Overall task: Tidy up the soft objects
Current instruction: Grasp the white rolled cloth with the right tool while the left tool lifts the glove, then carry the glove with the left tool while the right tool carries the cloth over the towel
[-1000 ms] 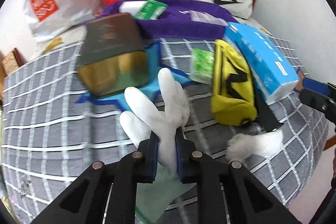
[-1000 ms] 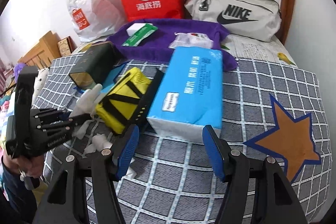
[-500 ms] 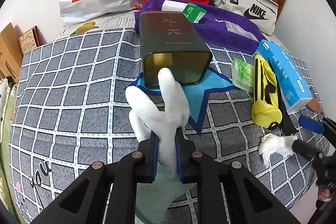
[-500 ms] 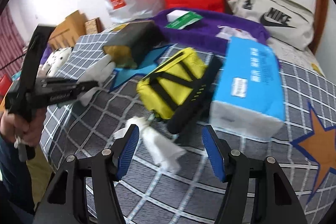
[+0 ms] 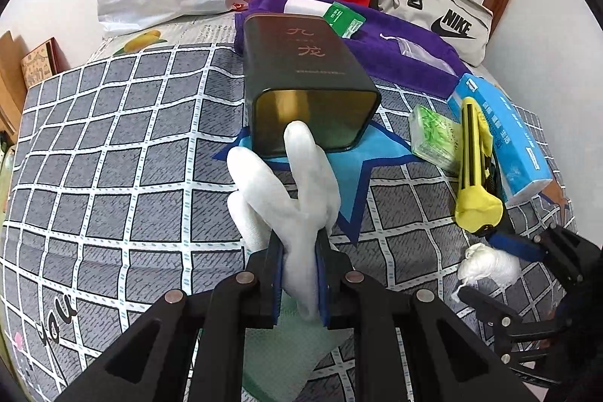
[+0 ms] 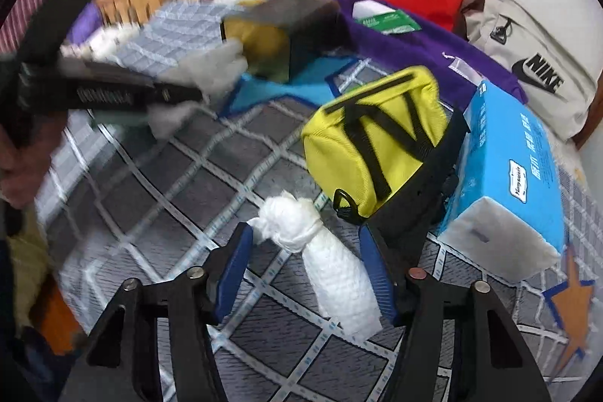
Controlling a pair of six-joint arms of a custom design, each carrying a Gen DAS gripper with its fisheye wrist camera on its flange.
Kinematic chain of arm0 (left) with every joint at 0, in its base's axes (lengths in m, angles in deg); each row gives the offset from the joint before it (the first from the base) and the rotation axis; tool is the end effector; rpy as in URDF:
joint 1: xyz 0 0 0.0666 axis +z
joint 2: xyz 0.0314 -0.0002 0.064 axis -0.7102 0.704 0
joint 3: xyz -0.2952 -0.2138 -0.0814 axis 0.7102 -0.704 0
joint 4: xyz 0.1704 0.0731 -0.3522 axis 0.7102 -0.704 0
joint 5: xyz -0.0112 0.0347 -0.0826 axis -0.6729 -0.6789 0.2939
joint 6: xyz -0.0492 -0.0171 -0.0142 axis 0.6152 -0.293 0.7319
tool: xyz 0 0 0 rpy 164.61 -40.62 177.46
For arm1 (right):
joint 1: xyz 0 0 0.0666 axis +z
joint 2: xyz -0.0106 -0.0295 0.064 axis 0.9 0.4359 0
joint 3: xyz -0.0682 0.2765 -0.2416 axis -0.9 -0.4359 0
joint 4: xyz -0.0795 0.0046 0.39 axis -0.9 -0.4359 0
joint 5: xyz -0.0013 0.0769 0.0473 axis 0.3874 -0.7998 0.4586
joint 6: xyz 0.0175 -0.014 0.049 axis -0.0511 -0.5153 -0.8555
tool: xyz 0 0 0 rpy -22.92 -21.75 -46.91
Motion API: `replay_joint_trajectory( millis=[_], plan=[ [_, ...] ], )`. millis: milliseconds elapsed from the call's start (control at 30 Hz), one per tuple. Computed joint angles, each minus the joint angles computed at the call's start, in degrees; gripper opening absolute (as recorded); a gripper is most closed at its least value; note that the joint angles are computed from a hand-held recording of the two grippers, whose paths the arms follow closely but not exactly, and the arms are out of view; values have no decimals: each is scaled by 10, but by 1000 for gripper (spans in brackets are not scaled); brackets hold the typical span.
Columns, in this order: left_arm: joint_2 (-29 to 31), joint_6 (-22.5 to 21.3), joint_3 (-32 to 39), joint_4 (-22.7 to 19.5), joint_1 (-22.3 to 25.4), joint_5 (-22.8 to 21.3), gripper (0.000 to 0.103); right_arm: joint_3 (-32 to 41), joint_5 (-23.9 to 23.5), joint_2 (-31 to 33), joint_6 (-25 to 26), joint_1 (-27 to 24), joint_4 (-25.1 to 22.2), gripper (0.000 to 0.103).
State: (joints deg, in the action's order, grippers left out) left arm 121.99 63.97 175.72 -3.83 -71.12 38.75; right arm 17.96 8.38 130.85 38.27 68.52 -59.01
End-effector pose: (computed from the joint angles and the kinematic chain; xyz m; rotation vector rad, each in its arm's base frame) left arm 0.5295 -0.2564 0.3167 0.1981 2.5815 -0.2499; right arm 0.4574 0.0390 0.2942 -0.6154 2.4365 0.0385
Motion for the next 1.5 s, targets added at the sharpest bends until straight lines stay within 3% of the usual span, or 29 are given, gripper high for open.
replay_joint_trajectory(
  millis=[67,100,267,500,1000,1233,1500],
  plan=[
    [-2,1,-5,5,3,9,15,17,-40,8,-10,-9,-43,19],
    [-2,2,-6,7,4,12,15,25,-44,8,-22,-13,-59,14],
    [-4,5,-9,10,5,17,15,31,-77,7,-16,-19,-92,15],
    [-7,5,-16,21,4,17,16,25,-89,13,-47,-15,-53,15],
    [-47,29,-6,6,3,19,15,64,-99,-18,-61,-69,-71,14],
    [-40,30,35,-16,-4,9,15,114,-74,4,-87,-102,-73,14],
    [-3,31,113,-46,-6,2,15,172,-77,38,-100,-127,-84,14]
  ],
)
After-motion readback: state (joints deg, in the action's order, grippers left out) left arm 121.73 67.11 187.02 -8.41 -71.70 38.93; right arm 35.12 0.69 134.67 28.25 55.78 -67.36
